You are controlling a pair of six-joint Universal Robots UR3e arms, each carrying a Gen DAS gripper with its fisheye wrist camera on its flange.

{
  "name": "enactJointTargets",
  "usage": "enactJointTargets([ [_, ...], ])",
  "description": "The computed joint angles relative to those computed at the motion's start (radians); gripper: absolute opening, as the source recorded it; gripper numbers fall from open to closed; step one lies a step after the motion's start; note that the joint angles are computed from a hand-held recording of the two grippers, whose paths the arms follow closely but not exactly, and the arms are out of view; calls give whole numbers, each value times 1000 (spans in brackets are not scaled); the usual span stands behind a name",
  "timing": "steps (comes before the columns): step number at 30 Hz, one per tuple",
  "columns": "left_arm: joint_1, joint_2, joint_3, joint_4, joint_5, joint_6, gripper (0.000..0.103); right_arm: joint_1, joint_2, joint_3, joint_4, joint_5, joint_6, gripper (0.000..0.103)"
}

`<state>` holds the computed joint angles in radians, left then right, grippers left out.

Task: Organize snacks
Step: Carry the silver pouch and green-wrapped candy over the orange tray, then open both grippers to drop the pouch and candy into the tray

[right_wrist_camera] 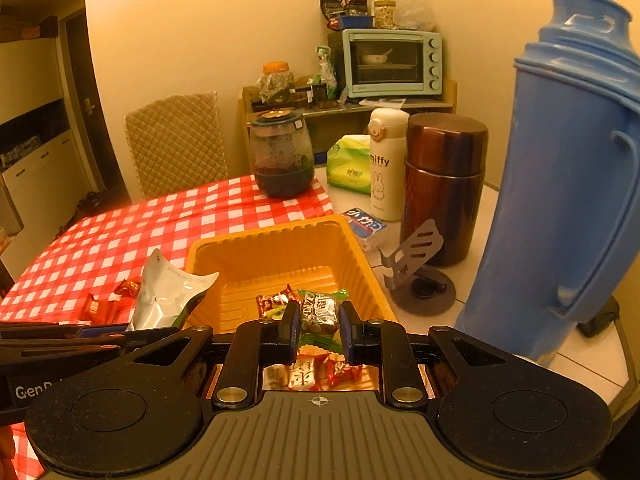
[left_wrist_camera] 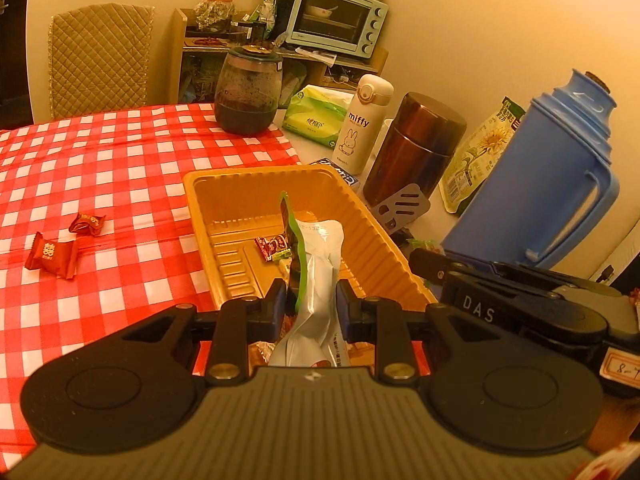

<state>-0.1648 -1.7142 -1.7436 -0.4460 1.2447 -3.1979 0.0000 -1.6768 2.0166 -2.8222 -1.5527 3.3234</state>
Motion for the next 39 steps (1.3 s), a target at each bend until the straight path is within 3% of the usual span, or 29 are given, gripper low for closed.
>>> enactJointTargets([
  [18, -31, -254, 257, -37, 30, -15, 24, -74, 189, -93, -47, 79, -40, 21],
  [21, -37, -277, 281, -43, 43, -11, 28, -78, 194, -89, -50, 84, -34, 21],
  [39, 39, -153, 103, 9, 28, 11, 34, -56, 208, -109, -35, 102, -36, 21],
])
